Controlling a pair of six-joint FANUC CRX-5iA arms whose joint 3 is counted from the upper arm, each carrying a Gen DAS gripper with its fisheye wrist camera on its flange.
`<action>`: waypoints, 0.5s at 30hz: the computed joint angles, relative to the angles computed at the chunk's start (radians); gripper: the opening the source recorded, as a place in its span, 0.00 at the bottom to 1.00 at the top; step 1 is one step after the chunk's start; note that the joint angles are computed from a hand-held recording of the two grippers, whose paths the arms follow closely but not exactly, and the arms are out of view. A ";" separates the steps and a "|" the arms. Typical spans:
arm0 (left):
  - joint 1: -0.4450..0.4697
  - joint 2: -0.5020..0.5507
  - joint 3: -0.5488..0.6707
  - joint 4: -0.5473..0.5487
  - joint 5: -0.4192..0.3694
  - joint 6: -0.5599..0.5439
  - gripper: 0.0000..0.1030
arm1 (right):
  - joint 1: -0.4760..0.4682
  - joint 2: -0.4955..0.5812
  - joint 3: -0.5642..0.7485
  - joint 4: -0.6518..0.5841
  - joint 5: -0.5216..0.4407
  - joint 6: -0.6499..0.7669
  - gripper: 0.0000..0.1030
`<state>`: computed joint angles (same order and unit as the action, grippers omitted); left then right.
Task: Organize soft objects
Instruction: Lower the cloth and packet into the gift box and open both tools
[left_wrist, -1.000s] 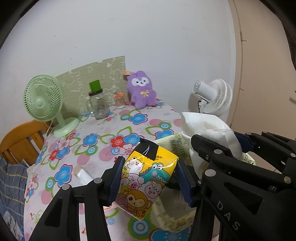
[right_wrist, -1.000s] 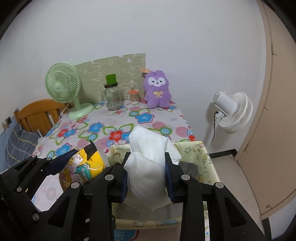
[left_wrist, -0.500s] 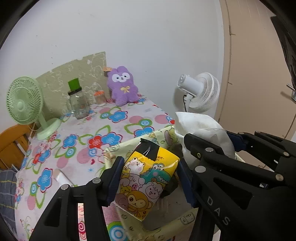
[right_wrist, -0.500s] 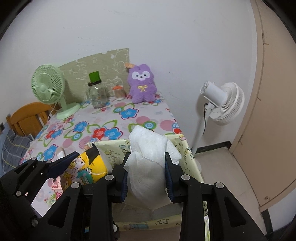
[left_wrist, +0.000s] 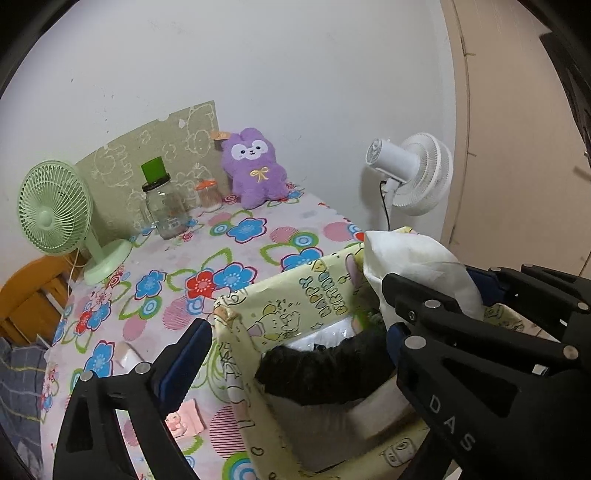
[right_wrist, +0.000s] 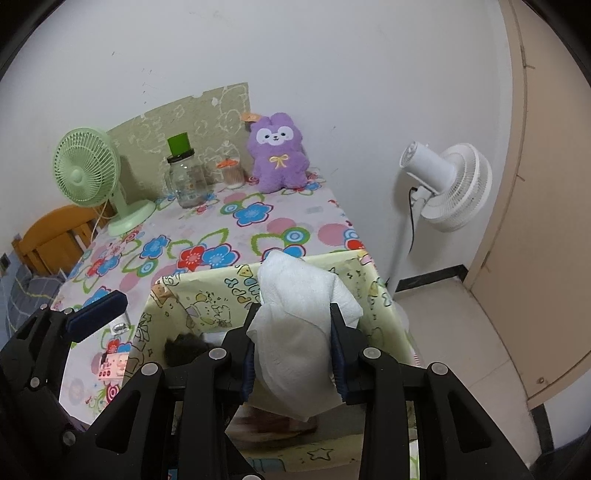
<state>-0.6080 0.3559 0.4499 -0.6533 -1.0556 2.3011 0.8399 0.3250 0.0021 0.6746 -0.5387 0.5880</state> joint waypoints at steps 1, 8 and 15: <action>0.003 -0.001 -0.003 0.004 0.002 -0.001 0.94 | 0.001 0.002 0.004 -0.010 0.001 0.009 0.39; 0.024 -0.010 -0.025 0.038 0.014 -0.023 0.95 | 0.007 0.019 0.025 -0.036 -0.003 0.031 0.54; 0.043 -0.030 -0.064 0.083 0.043 -0.042 0.96 | 0.019 0.031 0.041 -0.047 -0.021 0.043 0.77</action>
<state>-0.5645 0.3260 0.3862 -0.5708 -1.0129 2.2595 0.8586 0.3555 0.0434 0.6276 -0.5599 0.6307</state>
